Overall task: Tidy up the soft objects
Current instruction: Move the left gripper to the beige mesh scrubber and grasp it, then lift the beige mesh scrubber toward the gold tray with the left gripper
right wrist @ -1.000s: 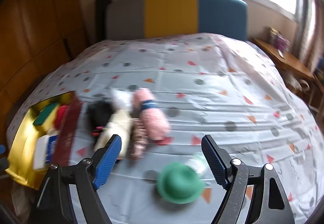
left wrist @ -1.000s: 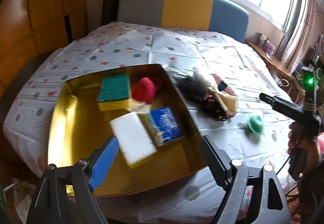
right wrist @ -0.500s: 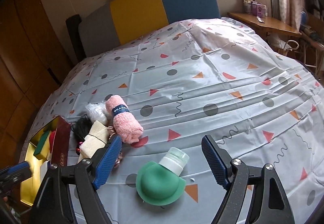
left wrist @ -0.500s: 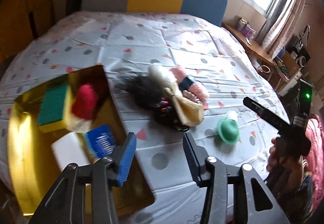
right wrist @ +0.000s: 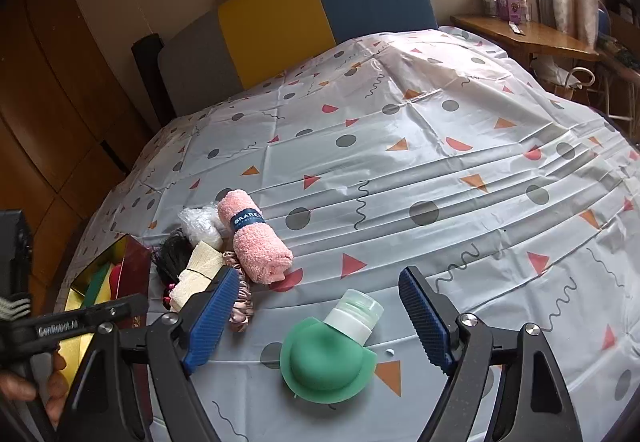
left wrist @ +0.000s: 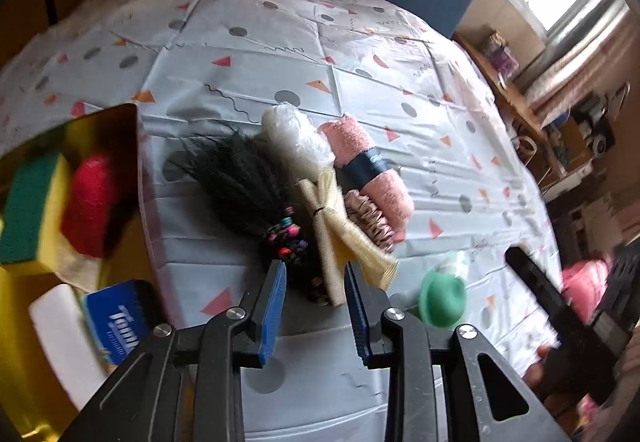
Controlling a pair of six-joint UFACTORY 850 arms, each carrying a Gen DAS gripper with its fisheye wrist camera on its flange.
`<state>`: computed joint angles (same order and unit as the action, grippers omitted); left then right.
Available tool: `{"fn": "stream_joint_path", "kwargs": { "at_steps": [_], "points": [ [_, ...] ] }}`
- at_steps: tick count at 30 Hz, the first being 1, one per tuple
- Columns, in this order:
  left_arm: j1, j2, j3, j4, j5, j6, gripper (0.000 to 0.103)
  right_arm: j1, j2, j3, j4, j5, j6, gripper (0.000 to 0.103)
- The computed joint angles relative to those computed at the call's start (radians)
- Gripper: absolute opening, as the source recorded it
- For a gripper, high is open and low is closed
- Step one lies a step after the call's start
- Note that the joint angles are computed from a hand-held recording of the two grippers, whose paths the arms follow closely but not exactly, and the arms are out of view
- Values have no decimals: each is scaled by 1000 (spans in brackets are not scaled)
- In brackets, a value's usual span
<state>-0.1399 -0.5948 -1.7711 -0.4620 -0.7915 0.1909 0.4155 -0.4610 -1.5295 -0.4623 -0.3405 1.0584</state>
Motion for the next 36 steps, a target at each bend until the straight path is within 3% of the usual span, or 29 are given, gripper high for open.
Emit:
{"fn": "stream_joint_path", "kwargs": {
  "at_steps": [5, 10, 13, 16, 20, 24, 25, 29, 36],
  "points": [
    [-13, -78, -110, -44, -47, 3, 29, 0, -7, -9, 68, 4, -68, 83],
    [-47, -198, -266, 60, -127, -67, 29, 1, -6, -8, 86, 11, -91, 85],
    [-60, -242, -320, 105, -145, -90, 33, -4, -6, -6, 122, 19, -120, 86],
    [-75, -292, -392, 143, -209, -69, 37, -5, -9, -10, 144, 19, -137, 86],
    [-89, -301, -402, 175, -229, -76, 44, -7, -6, -7, 154, 24, -140, 86],
    [-111, -306, -396, 212, -217, -72, 44, -9, -8, -10, 174, 23, -156, 86],
    [-113, -305, -390, 214, -213, -76, 39, -7, -7, -9, 159, 22, -144, 86],
    [-121, -237, -276, 226, -103, -35, 23, -7, -6, -8, 134, 17, -119, 86],
    [-85, -61, -54, 85, 37, 128, 20, -10, -4, -6, 119, 16, -101, 86]
  ]
}}
